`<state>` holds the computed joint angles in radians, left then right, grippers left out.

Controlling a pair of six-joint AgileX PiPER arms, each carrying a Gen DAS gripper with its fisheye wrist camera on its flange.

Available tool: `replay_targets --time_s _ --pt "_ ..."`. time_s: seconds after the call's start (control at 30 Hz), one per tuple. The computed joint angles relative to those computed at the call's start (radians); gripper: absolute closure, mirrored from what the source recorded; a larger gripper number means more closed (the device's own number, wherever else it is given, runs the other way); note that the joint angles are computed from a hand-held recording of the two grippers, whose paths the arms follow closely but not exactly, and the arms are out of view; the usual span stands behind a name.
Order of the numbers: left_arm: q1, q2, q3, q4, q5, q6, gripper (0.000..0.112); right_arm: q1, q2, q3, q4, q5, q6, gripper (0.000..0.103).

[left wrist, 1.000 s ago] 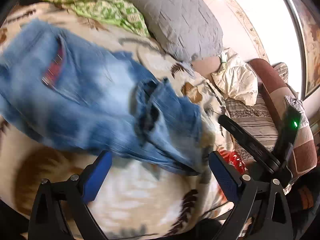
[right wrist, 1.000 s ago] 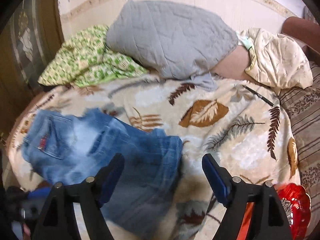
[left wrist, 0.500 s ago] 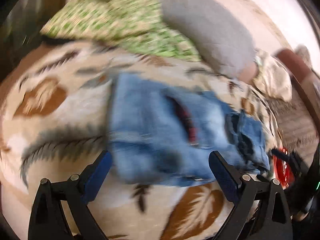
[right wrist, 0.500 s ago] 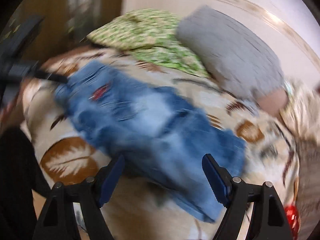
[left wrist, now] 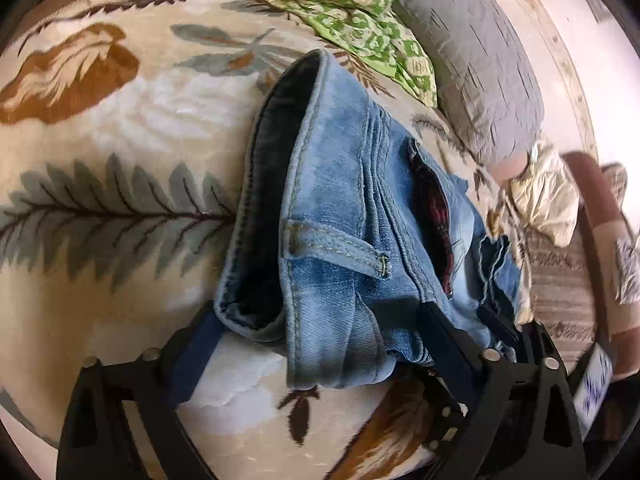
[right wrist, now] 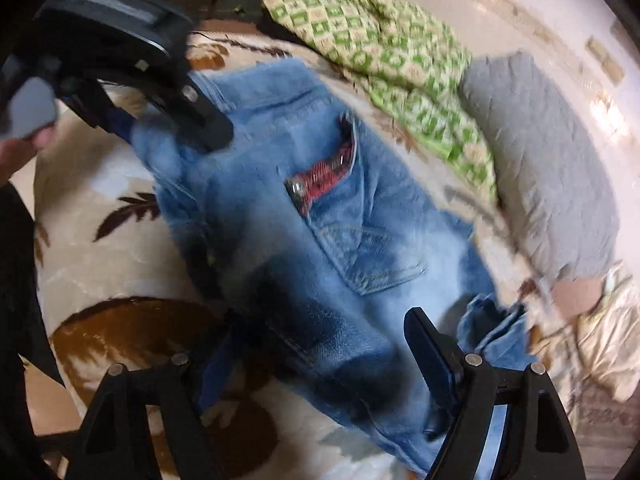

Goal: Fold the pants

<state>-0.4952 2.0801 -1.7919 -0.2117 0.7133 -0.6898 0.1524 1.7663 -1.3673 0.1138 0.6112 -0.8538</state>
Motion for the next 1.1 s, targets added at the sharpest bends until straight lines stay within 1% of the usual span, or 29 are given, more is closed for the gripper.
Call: replay_targets --time_s 0.03,0.07,0.1,0.13,0.17,0.2,0.23,0.3,0.37,0.4,0.43,0.47,0.5,0.53,0.57,0.6,0.63,0.67,0.7,0.73,0.77,0.8,0.83,0.87,0.93,0.97,1.03,1.1 --pt "-0.002 0.009 -0.032 0.052 0.057 -0.005 0.053 -0.015 0.032 -0.041 0.021 0.055 0.017 0.025" --pt "-0.001 0.011 -0.045 0.064 0.075 0.005 0.069 -0.024 0.052 -0.075 0.036 0.102 0.029 0.027" --pt "0.005 0.001 -0.032 0.036 0.058 0.028 0.076 -0.045 0.074 -0.114 0.084 0.162 0.021 0.033" --pt "0.021 -0.009 -0.022 -0.007 0.058 0.073 0.079 -0.053 0.082 -0.128 0.099 0.185 0.024 0.035" --pt "0.031 -0.018 -0.023 -0.029 0.068 0.108 0.081 -0.055 0.076 -0.122 0.103 0.182 0.018 0.037" --pt "0.031 -0.028 -0.03 -0.029 0.072 0.129 0.082 -0.05 0.068 -0.11 0.099 0.172 0.008 0.041" --pt "0.02 -0.045 -0.041 -0.001 0.07 0.143 0.083 -0.044 0.052 -0.087 0.099 0.155 -0.012 0.045" --pt "0.005 -0.054 -0.071 0.037 0.082 0.159 0.084 -0.029 0.028 -0.05 0.086 0.12 -0.025 0.05" --pt "-0.004 -0.033 -0.123 0.079 0.118 0.152 0.084 -0.014 0.004 -0.013 0.07 0.089 -0.035 0.052" --pt "-0.003 -0.001 -0.169 0.091 0.153 0.144 0.084 -0.012 -0.004 0.002 0.068 0.076 -0.042 0.053" --pt "0.002 0.027 -0.196 0.1 0.186 0.14 0.084 -0.013 -0.005 0.002 0.072 0.079 -0.045 0.054" --pt "0.012 0.043 -0.198 0.091 0.204 0.147 0.084 -0.016 -0.006 0.003 0.081 0.084 -0.052 0.054" --pt "0.031 0.063 -0.191 0.056 0.218 0.164 0.081 -0.022 -0.002 -0.001 0.094 0.089 -0.063 0.054" --pt "0.045 0.075 -0.165 0.025 0.197 0.183 0.08 -0.022 0.003 -0.007 0.099 0.096 -0.067 0.054" --pt "0.049 0.058 -0.114 0.008 0.146 0.203 0.079 -0.02 0.005 -0.008 0.098 0.1 -0.065 0.054" --pt "0.046 0.044 -0.098 0.018 0.135 0.202 0.079 -0.017 0.006 -0.008 0.095 0.099 -0.06 0.054" --pt "0.037 0.048 -0.122 0.048 0.162 0.182 0.077 -0.014 0.0 0.002 0.092 0.091 -0.055 0.053" --pt "0.028 0.054 -0.147 0.073 0.188 0.166 0.072 -0.016 0.0 0.005 0.097 0.081 -0.06 0.052" --pt "0.022 0.055 -0.157 0.092 0.199 0.156 0.068 -0.015 -0.004 0.015 0.096 0.067 -0.064 0.044" --pt "0.018 0.049 -0.156 0.105 0.203 0.144 0.063 -0.015 -0.012 0.033 0.085 0.035 -0.055 0.033" --pt "0.011 0.045 -0.159 0.13 0.214 0.117 0.046 -0.018 -0.017 0.043 0.08 0.013 -0.043 0.03" --pt "0.002 0.026 -0.15 0.181 0.224 0.065 0.033 -0.031 -0.015 0.031 0.096 0.029 -0.041 0.026" --pt "-0.002 0.002 -0.124 0.206 0.21 0.039 0.03 -0.046 -0.007 0.008 0.12 0.067 -0.047 0.022" --pt "0.0 -0.033 -0.078 0.21 0.175 0.033 0.026 -0.066 0.002 -0.026 0.148 0.124 -0.053 0.021" --pt "0.011 -0.063 -0.065 0.194 0.166 0.042 0.021 -0.102 0.001 -0.064 0.202 0.185 -0.078 0.02" --pt "0.015 -0.07 -0.068 0.195 0.167 0.039 0.016 -0.125 -0.003 -0.083 0.24 0.209 -0.105 0.02" --pt "0.022 -0.07 -0.109 0.203 0.185 0.034 0.015 -0.165 -0.01 -0.128 0.296 0.26 -0.128 0.013" --pt "0.03 -0.038 -0.18 0.192 0.209 0.047 0.015 -0.203 0.007 -0.213 0.34 0.327 -0.112 0.011"
